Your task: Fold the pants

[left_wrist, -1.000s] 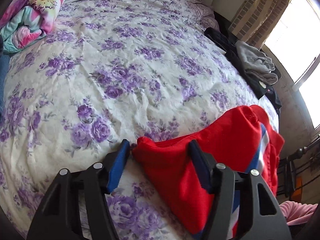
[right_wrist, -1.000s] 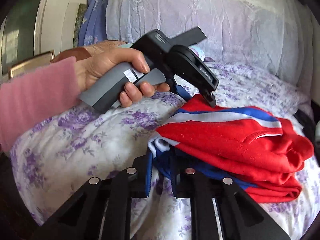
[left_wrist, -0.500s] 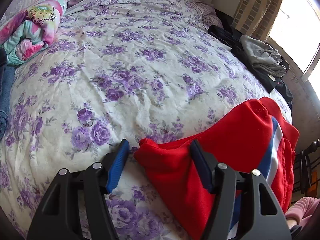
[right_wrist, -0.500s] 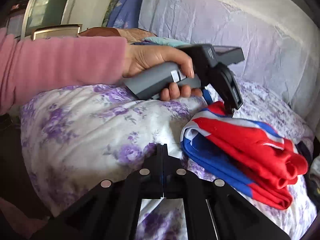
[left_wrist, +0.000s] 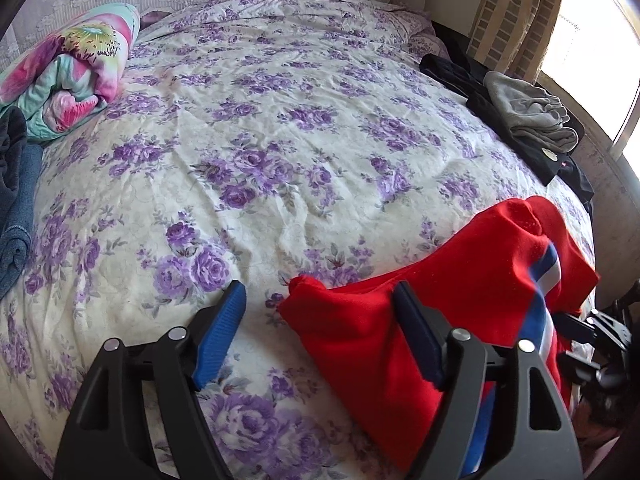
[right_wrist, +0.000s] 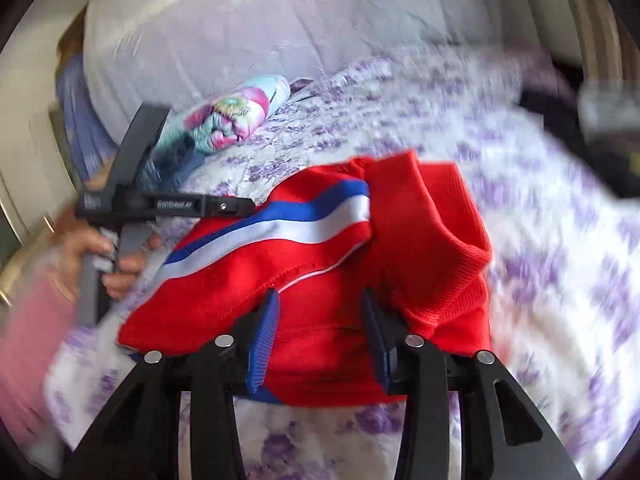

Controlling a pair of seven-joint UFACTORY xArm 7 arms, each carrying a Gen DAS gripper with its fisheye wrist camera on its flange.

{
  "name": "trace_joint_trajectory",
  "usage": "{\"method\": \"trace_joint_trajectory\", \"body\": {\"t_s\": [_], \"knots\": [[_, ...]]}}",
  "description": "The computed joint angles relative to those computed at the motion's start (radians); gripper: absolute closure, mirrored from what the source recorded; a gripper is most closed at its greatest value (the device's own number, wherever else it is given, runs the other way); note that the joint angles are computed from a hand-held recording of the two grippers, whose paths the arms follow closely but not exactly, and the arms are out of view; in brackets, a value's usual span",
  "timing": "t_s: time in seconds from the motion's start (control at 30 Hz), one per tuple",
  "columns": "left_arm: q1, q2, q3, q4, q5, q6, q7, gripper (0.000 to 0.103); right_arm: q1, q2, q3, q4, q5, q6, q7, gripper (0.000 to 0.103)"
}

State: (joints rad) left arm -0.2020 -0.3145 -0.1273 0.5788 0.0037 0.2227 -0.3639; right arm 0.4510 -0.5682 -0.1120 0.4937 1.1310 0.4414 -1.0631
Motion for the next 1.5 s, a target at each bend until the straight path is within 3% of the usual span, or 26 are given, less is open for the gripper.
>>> {"method": "trace_joint_trajectory", "body": {"t_s": [0.07, 0.13, 0.23, 0.33, 0.4, 0.53, 0.67, 0.7, 0.73, 0.8, 0.83, 0.9, 1.0, 1.07, 1.17, 1.23, 1.3, 1.37, 1.5], "knots": [[0.002, -0.001, -0.001, 0.0, 0.003, 0.001, -0.002, 0.027, -0.026, -0.022, -0.019, 0.004, -0.04, 0.058, 0.019, 0.069], [0.019, -0.015, -0.016, -0.003, 0.018, 0.01, -0.024, 0.027, -0.041, -0.067, -0.015, -0.001, -0.062, 0.065, 0.03, 0.056], [0.095, -0.095, -0.085, -0.023, 0.1, 0.012, -0.132, 0.028, 0.024, -0.113, -0.039, -0.013, 0.022, -0.016, -0.082, 0.054], [0.106, -0.189, -0.118, -0.05, 0.134, -0.013, -0.186, 0.023, 0.088, -0.069, -0.065, 0.047, 0.109, -0.055, -0.184, 0.054], [0.071, -0.229, -0.126, -0.065, 0.128, -0.035, -0.197, 0.021, 0.103, -0.002, -0.088, 0.111, 0.168, -0.02, -0.235, 0.054], [-0.09, -0.224, -0.094, -0.079, 0.065, -0.061, -0.155, 0.021, 0.054, 0.134, -0.101, 0.222, 0.155, 0.104, -0.175, 0.054], [-0.272, -0.182, -0.034, -0.099, -0.025, -0.077, -0.092, 0.021, -0.063, 0.26, -0.038, 0.282, -0.012, 0.114, 0.058, 0.062], [-0.301, -0.169, -0.029, -0.107, -0.062, -0.078, -0.075, 0.02, -0.089, 0.276, -0.028, 0.286, -0.027, 0.108, 0.086, 0.057], [-0.288, -0.162, -0.057, -0.116, -0.058, -0.079, -0.097, 0.019, -0.114, 0.284, -0.017, 0.283, -0.043, 0.095, 0.11, 0.047], [-0.18, -0.175, -0.19, -0.123, 0.017, -0.046, -0.179, 0.017, -0.158, 0.28, 0.01, 0.265, -0.073, 0.077, 0.149, 0.043], [-0.157, -0.187, -0.219, -0.119, 0.045, -0.019, -0.199, 0.017, -0.169, 0.269, 0.0, 0.262, -0.052, 0.112, 0.127, 0.045], [-0.2, -0.219, -0.189, -0.129, 0.044, -0.002, -0.195, 0.017, -0.185, 0.223, 0.004, 0.236, -0.015, 0.117, 0.083, 0.046], [-0.258, -0.272, -0.125, -0.165, -0.009, -0.047, -0.197, 0.017, -0.161, 0.114, -0.016, 0.193, 0.103, 0.128, -0.086, 0.046], [-0.248, -0.298, -0.138, -0.185, -0.018, -0.088, -0.228, 0.016, -0.136, 0.085, -0.034, 0.203, 0.147, 0.198, -0.175, 0.046], [-0.243, -0.276, -0.154, -0.179, -0.017, -0.107, -0.252, 0.015, -0.128, 0.148, -0.05, 0.289, 0.128, 0.396, -0.18, 0.046], [-0.237, -0.251, -0.178, -0.175, -0.018, -0.104, -0.285, 0.015, -0.128, 0.243, -0.038, 0.387, 0.082, 0.529, -0.127, 0.046], [-0.16, -0.259, -0.269, -0.183, 0.018, -0.12, -0.359, 0.015, -0.13, 0.336, -0.013, 0.482, 0.047, 0.632, -0.082, 0.048], [-0.125, -0.269, -0.309, -0.188, 0.05, -0.126, -0.404, 0.015, -0.132, 0.437, 0.029, 0.595, -0.016, 0.711, -0.023, 0.051], [-0.116, -0.279, -0.319, -0.215, 0.073, -0.173, -0.47, 0.014, -0.136, 0.647, 0.122, 0.816, -0.174, 0.836, 0.138, 0.058]]}}
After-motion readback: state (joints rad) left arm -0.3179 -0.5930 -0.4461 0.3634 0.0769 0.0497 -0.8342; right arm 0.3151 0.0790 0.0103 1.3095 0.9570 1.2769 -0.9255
